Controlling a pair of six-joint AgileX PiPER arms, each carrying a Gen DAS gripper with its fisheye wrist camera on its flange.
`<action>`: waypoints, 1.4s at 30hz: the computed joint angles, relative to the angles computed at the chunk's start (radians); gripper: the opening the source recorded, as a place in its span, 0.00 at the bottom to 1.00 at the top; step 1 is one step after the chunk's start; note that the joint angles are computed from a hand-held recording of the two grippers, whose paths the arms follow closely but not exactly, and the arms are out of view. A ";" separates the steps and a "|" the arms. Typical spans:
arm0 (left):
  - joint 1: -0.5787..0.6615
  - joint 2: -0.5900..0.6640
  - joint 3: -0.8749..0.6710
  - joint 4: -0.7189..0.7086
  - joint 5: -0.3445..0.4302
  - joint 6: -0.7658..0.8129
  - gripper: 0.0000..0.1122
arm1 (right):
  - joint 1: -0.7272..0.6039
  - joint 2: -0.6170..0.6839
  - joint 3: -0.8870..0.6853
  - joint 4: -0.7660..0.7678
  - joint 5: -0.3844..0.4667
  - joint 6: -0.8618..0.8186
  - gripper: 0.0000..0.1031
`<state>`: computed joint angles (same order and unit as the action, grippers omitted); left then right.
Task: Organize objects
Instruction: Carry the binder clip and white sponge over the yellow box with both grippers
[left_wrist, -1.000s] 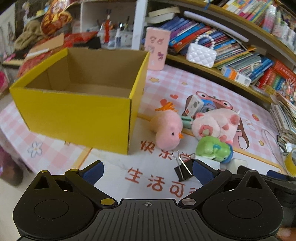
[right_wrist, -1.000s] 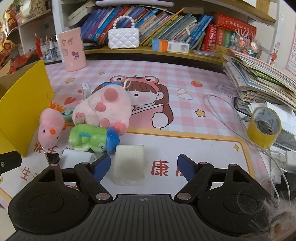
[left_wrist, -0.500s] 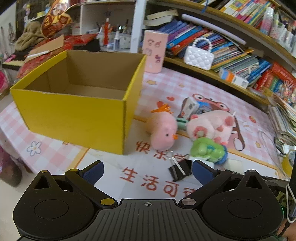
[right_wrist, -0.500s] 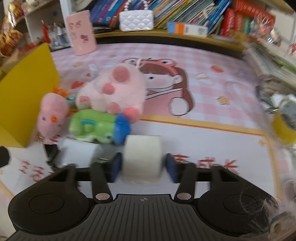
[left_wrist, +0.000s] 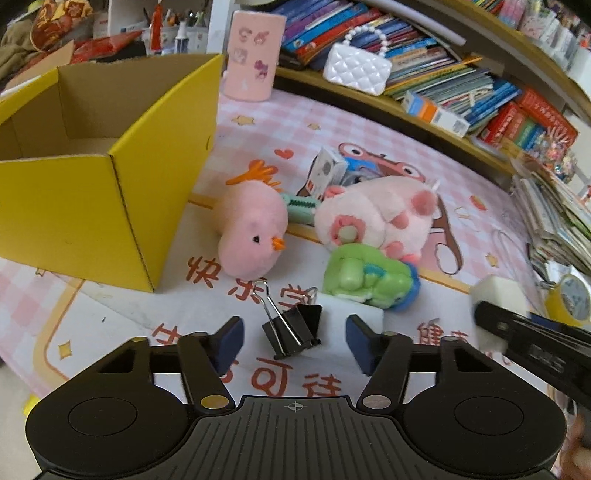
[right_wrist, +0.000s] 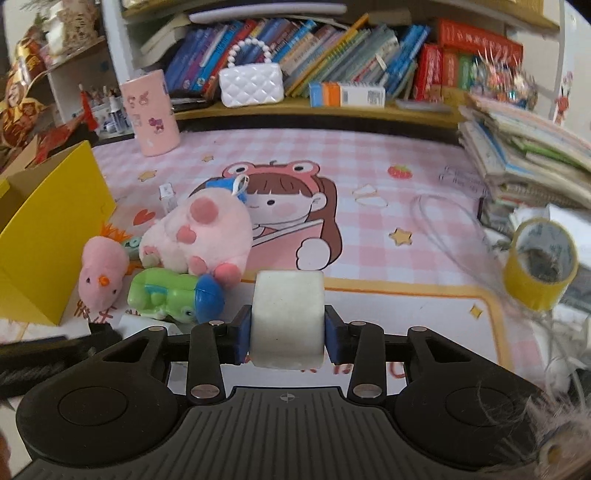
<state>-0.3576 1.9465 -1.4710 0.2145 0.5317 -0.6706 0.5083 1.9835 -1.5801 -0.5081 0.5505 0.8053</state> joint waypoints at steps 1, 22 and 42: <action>0.004 0.004 -0.004 0.002 0.006 -0.010 0.44 | 0.000 -0.005 0.007 -0.015 -0.004 0.004 0.35; -0.038 0.061 -0.023 0.272 0.041 -0.150 0.24 | 0.009 -0.027 0.044 0.006 -0.042 -0.074 0.35; 0.027 -0.262 0.319 0.391 -0.148 -0.204 0.19 | 0.131 0.013 -0.043 0.036 0.019 -0.068 0.35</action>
<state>-0.3308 1.6849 -1.1515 0.6053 0.3835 -0.8750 0.6390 1.9966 -1.6235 -0.4719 0.5697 0.7375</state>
